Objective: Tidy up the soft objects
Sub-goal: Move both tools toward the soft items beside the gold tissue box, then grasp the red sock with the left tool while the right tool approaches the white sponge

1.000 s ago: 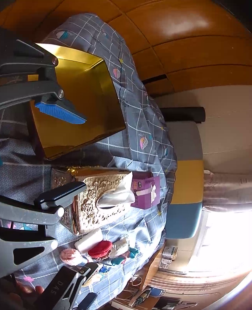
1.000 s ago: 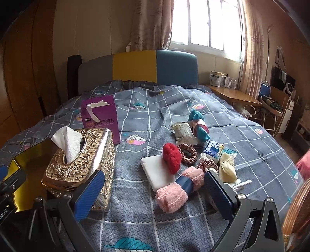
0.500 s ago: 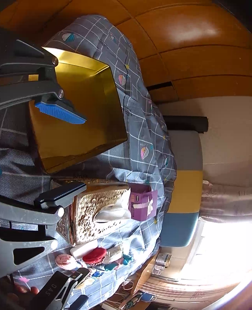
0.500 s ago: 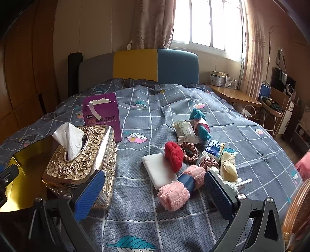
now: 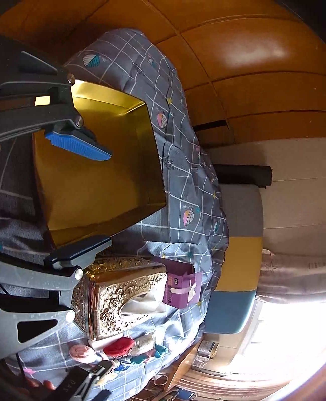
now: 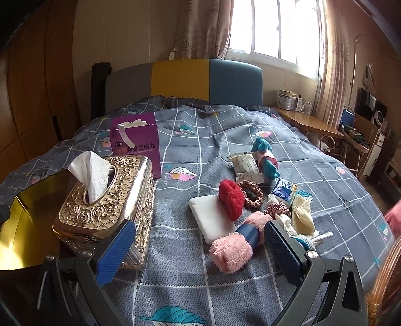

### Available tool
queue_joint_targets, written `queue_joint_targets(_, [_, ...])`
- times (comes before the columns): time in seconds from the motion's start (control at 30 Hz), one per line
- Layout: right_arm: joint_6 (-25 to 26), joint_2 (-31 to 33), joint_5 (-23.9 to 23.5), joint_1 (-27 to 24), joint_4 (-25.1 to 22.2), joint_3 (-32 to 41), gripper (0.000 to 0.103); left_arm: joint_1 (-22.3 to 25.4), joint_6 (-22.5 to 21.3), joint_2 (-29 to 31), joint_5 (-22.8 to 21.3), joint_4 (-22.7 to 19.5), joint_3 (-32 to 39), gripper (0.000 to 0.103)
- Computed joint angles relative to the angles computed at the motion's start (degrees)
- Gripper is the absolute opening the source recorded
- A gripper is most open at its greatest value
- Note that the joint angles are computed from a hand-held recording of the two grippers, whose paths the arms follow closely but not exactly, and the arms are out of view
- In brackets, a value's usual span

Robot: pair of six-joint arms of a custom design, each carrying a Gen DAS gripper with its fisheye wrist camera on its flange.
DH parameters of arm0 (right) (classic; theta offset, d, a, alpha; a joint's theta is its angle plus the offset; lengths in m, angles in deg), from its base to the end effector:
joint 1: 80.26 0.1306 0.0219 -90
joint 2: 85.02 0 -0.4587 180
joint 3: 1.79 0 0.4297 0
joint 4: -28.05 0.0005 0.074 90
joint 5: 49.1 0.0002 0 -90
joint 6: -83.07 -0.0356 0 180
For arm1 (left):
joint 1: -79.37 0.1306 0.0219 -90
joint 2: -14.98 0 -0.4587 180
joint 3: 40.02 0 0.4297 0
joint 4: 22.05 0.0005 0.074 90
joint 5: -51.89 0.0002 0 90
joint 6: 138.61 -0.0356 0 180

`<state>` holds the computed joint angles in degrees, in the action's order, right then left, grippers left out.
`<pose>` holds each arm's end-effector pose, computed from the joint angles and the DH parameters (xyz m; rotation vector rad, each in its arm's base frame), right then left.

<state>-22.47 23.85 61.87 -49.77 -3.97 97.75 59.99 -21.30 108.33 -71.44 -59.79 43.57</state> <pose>0.5881 0.3309 0.4240 -0.1050 2.2332 0.0143 0.5177 -0.1619 0.4390 -0.4138 2.2098 0.2696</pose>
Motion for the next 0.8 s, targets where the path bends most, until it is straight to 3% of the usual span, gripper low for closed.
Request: queue_joint_targets(0.8, [-1.4,1.7,-2.9,-5.7,-2.3,3.2,0.103,0.9,-0.6,0.9,3.4,-1.5,1.3,0.063])
